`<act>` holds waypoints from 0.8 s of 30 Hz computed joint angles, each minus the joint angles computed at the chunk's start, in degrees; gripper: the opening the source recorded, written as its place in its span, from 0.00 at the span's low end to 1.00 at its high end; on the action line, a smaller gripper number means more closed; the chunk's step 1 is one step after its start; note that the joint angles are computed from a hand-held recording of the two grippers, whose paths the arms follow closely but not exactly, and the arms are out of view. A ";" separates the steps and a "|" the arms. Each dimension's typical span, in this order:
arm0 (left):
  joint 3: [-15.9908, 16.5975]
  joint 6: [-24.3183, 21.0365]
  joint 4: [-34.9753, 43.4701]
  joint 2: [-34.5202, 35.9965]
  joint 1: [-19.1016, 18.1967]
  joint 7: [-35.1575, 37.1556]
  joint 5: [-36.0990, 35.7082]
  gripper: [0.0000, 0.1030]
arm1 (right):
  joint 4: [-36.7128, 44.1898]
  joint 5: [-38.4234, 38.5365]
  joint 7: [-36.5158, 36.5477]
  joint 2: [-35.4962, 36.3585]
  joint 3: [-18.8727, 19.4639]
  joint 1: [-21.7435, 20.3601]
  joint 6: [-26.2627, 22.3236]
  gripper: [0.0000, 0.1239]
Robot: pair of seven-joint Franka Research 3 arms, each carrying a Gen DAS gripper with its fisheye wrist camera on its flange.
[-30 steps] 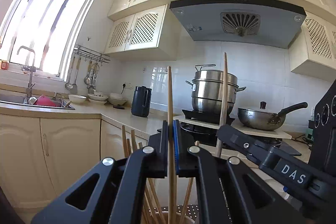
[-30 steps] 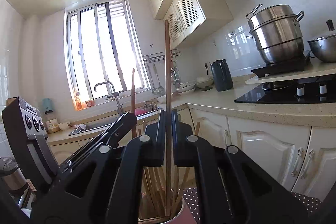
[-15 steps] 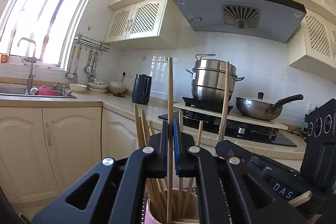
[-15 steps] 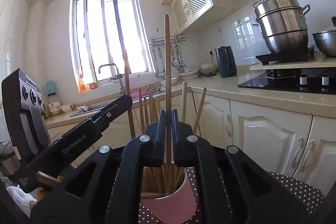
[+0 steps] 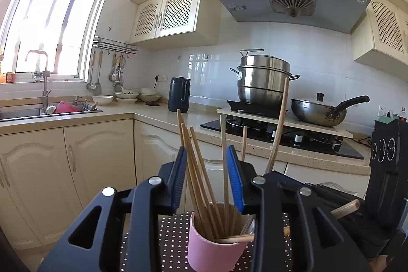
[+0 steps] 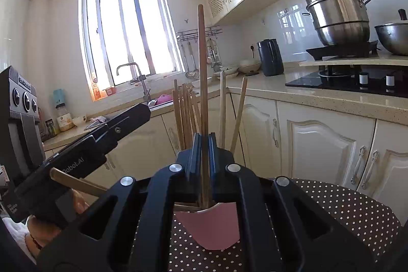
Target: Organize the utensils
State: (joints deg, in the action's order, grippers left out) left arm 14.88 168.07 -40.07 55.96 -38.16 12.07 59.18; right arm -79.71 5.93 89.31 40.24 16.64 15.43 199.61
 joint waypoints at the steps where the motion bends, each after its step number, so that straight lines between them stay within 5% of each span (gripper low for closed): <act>1: 1.35 -0.17 -1.94 -1.29 -0.91 -1.72 1.38 0.39 | -0.41 0.11 0.13 -0.35 0.07 -0.05 -0.47 0.05; 10: 3.15 -2.89 -16.87 -12.48 -4.93 -12.38 15.72 0.53 | -5.02 4.66 -0.41 -4.85 -3.37 3.17 -0.67 0.07; 20: -1.49 -8.19 -27.54 -21.80 -4.91 -16.08 24.23 0.59 | -10.08 6.11 -0.71 -10.45 -3.47 3.94 -0.94 0.14; 24: -4.31 -10.74 -31.96 -25.79 -4.19 -15.59 25.67 0.59 | -13.26 10.46 -2.65 -13.93 -8.43 8.90 0.25 0.42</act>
